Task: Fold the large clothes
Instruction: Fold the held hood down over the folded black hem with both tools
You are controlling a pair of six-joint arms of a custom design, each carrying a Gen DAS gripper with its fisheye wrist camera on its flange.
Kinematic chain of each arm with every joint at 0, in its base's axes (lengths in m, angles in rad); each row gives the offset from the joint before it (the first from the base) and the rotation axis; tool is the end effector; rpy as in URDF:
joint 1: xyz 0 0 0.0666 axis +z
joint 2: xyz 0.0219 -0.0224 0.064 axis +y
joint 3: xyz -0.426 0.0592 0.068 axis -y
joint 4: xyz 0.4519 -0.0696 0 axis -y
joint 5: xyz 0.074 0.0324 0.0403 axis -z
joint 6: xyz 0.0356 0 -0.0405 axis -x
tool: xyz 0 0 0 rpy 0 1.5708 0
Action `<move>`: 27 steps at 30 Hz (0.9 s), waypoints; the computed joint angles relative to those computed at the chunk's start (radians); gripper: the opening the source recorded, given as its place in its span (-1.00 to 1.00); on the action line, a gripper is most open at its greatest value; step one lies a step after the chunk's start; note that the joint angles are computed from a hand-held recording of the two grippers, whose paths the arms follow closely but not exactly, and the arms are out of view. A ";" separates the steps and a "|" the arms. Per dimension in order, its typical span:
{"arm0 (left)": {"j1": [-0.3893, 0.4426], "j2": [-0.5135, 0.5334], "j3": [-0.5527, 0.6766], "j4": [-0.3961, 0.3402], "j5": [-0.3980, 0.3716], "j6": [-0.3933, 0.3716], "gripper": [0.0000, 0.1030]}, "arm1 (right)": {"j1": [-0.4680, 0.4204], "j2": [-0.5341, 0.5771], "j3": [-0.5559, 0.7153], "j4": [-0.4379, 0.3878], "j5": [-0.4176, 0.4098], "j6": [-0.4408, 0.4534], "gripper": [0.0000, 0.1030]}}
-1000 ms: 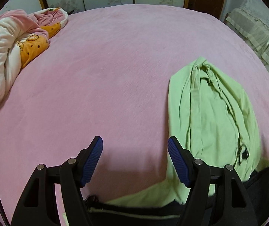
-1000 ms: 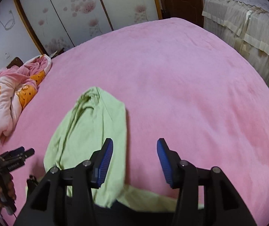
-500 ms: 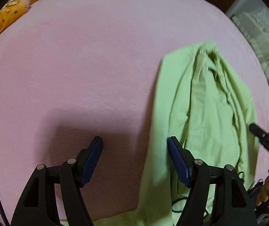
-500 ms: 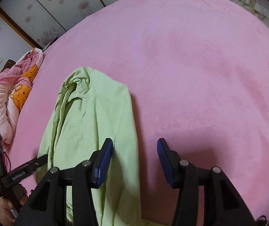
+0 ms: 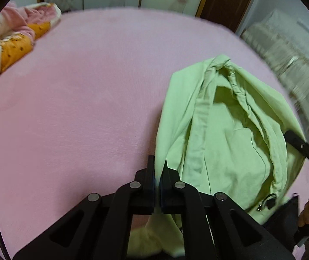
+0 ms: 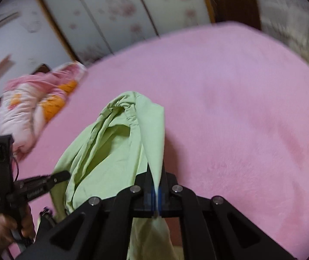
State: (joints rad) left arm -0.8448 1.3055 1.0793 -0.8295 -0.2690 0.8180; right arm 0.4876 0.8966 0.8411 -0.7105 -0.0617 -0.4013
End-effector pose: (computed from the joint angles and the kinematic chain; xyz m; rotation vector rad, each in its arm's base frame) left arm 0.3184 -0.3450 0.3638 -0.0576 2.5889 -0.2677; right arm 0.2987 0.1605 0.4047 -0.1346 2.3888 0.5045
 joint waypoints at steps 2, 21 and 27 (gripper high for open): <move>-0.052 -0.103 -0.056 0.024 -0.058 0.021 -0.98 | 0.013 -0.096 -0.031 0.012 -0.021 0.016 -0.98; -0.610 -0.387 -0.353 -0.265 -0.098 0.753 -0.40 | 0.606 -0.657 -0.235 -0.645 0.235 -0.564 -0.26; -0.709 -0.417 -0.380 -0.099 -0.107 0.868 0.31 | 0.717 -0.683 -0.241 -0.611 0.234 -0.726 -0.12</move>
State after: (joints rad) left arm -1.5538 0.8888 0.6998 -0.9289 -0.3760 1.6864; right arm 1.2046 0.2139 0.6001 -1.3214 0.1722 -1.1269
